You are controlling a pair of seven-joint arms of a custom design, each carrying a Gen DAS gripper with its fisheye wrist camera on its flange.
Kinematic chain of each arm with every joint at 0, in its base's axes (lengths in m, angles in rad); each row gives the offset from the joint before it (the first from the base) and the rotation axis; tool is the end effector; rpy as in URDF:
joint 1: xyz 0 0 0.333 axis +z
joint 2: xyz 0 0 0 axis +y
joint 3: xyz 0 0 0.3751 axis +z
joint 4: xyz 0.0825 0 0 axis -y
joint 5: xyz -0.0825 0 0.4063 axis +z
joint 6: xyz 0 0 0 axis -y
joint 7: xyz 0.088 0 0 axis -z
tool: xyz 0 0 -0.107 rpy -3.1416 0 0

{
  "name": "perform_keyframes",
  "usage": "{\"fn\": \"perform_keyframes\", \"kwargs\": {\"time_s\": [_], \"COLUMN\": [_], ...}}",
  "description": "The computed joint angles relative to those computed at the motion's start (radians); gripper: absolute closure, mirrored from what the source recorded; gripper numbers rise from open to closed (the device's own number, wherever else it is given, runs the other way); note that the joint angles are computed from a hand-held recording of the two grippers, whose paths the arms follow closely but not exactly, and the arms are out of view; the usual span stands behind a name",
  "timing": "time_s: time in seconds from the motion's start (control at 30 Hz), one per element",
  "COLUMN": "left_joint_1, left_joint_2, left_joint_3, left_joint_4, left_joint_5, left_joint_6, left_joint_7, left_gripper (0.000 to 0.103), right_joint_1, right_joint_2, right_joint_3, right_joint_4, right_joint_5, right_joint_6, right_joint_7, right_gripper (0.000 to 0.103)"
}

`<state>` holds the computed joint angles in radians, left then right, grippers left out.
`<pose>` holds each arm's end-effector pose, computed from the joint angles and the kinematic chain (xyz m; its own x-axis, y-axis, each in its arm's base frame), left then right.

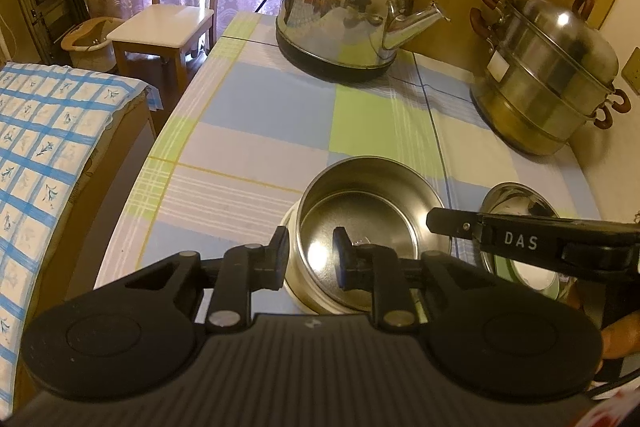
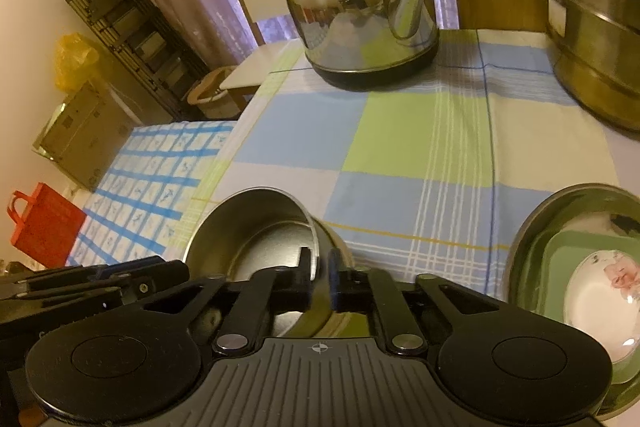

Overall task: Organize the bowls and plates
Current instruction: 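Lower the steel bowl into the cream bowls and open both grippers, then pull both open grippers back from the bowl stack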

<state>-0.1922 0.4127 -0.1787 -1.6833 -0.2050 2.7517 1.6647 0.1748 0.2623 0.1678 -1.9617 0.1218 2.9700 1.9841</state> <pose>0.7120 -0.2446 0.4827 -0.3164 -0.9293 0.1904 -0.7846 0.1436 -0.6031 0.6524 0.2132 0.4751 -0.0601 -0.9159 -0.3968 -0.7772 0.2924 -0.5572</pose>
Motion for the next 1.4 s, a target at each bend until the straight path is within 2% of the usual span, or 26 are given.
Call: {"fn": "perform_keyframes", "kwargs": {"time_s": [0.07, 0.3, 0.43, 0.47, 0.6, 0.83, 1.0, 1.13, 1.23, 1.4], "left_joint_1": [0.001, -0.003, -0.002, -0.003, -0.003, 0.001, 0.010, 0.016, 0.020, 0.035], "left_joint_2": [-0.001, -0.002, -0.002, -0.003, -0.006, -0.021, -0.044, -0.066, -0.091, -0.136], "left_joint_3": [-0.001, 0.001, -0.001, 0.000, -0.002, -0.007, -0.015, -0.021, -0.027, -0.048], "left_joint_4": [-0.003, -0.007, -0.007, -0.009, -0.014, -0.033, -0.061, -0.089, -0.120, -0.172], "left_joint_5": [-0.001, 0.004, 0.003, 0.004, 0.005, -0.003, -0.019, -0.035, -0.051, -0.101], "left_joint_6": [0.002, 0.001, 0.000, 0.001, 0.007, 0.010, 0.012, 0.013, 0.020, 0.028], "left_joint_7": [0.002, 0.006, 0.012, 0.012, 0.018, 0.032, 0.051, 0.070, 0.086, 0.141], "left_gripper": [0.083, 0.083, 0.082, 0.081, 0.079, 0.073, 0.061, 0.055, 0.043, 0.037], "right_joint_1": [0.013, -0.040, -0.023, -0.018, -0.002, 0.005, 0.015, 0.023, 0.039, 0.049], "right_joint_2": [0.002, 0.008, 0.008, 0.006, -0.007, -0.026, -0.048, -0.072, -0.099, -0.149], "right_joint_3": [-0.016, 0.043, 0.022, 0.016, 0.000, -0.009, -0.020, -0.027, -0.044, -0.048], "right_joint_4": [-0.004, -0.009, -0.001, -0.002, -0.022, -0.045, -0.074, -0.103, -0.134, -0.191], "right_joint_5": [-0.015, 0.066, 0.057, 0.051, 0.031, 0.016, 0.003, -0.006, -0.034, -0.046], "right_joint_6": [0.011, 0.017, -0.003, -0.007, 0.006, 0.004, 0.011, 0.024, 0.038, 0.050], "right_joint_7": [0.023, -0.024, -0.010, -0.007, 0.008, 0.020, 0.045, 0.066, 0.095, 0.107], "right_gripper": [0.098, 0.098, 0.096, 0.092, 0.064, 0.051, 0.039, 0.035, 0.032, 0.028]}}
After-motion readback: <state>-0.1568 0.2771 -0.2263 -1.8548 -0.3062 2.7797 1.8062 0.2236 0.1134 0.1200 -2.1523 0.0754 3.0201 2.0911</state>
